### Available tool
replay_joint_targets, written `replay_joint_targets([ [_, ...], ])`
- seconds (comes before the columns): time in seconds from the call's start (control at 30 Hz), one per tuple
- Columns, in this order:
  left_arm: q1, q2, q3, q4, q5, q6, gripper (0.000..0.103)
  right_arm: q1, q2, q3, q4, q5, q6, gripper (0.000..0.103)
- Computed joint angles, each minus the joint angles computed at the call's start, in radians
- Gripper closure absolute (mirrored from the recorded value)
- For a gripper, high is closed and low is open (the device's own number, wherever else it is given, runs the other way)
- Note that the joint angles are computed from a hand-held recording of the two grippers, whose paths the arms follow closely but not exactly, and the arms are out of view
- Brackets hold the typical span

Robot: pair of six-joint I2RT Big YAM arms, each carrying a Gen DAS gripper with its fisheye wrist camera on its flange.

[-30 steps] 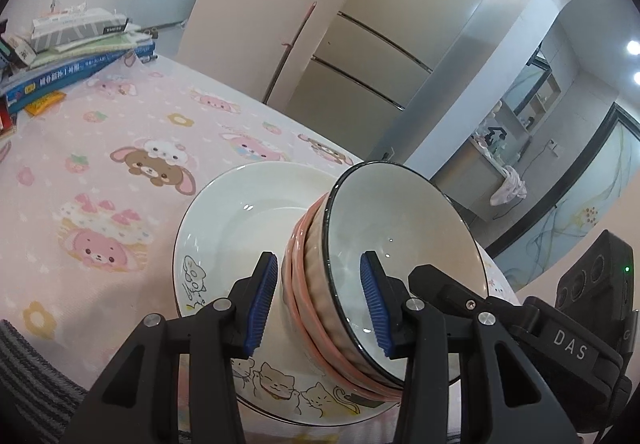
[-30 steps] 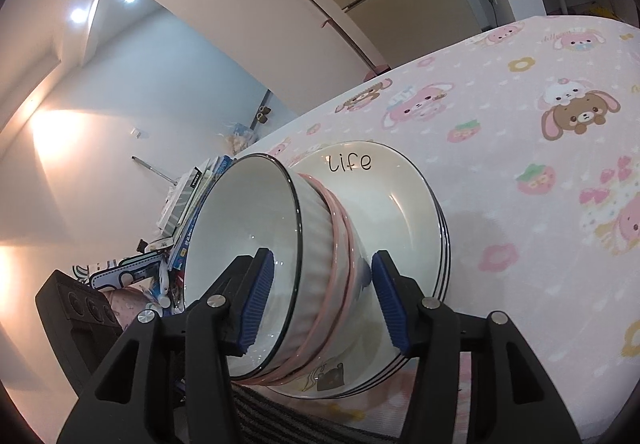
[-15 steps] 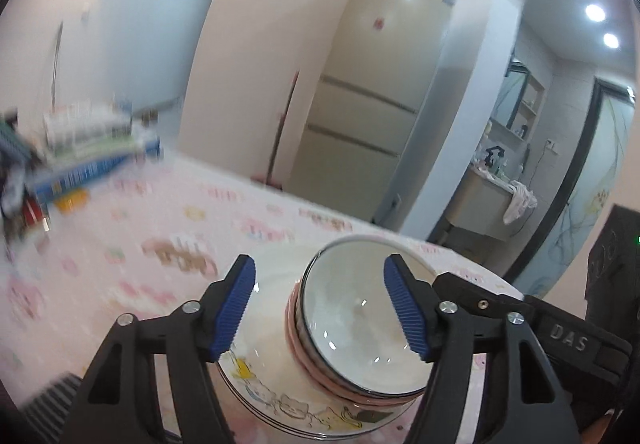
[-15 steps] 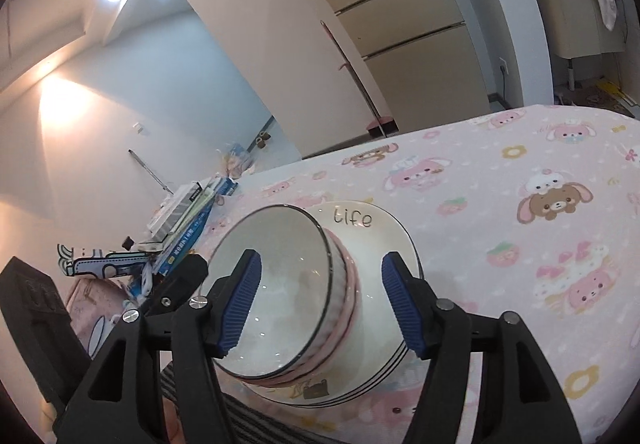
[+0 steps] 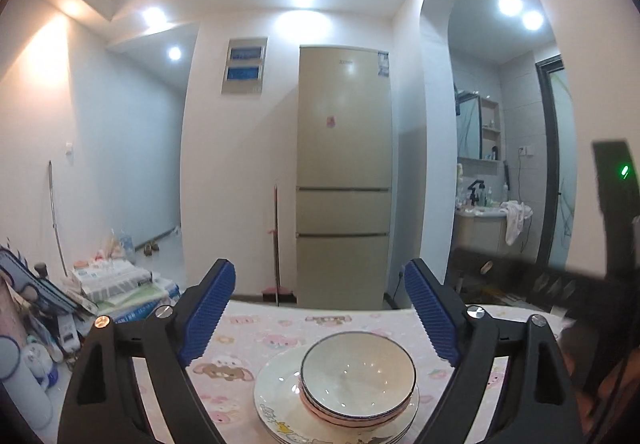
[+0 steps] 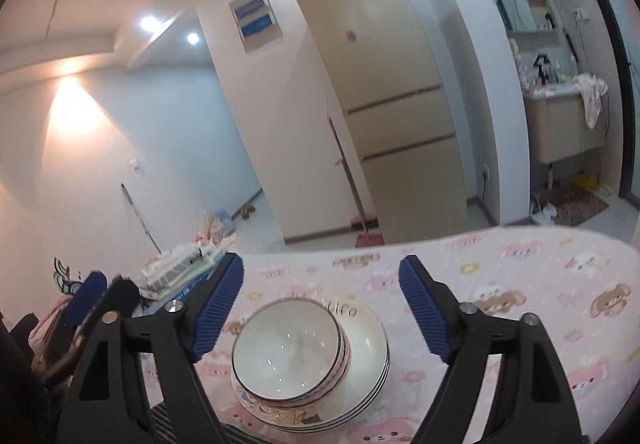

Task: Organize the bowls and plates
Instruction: 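Open both grippers and raise them away from the bowls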

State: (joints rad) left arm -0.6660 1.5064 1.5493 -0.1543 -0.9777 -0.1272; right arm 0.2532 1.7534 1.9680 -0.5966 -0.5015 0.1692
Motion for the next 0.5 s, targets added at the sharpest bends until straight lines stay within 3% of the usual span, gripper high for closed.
replay_joint_targets([
  [0.03,-0.01,-0.012,-0.016,0.038,-0.004,0.031,0.002,-0.006,-0.03,-0.031,0.042,0.007,-0.006,0.013],
  [0.13,-0.051,-0.055,-0.074,0.196,-0.046,0.157,0.0,-0.01,-0.13,-0.155,0.186,0.091,-0.064,0.002],
  [0.23,-0.087,-0.104,-0.112,0.23,-0.04,0.171,0.0,-0.027,-0.237,-0.294,0.327,0.122,-0.101,0.0],
  [0.37,-0.137,-0.161,-0.154,0.256,-0.046,0.174,0.0,-0.066,-0.303,-0.347,0.307,0.045,-0.067,0.0],
  [0.5,-0.196,-0.195,-0.183,0.302,-0.081,0.25,0.0,-0.086,-0.364,-0.406,0.303,0.018,-0.064,0.0],
])
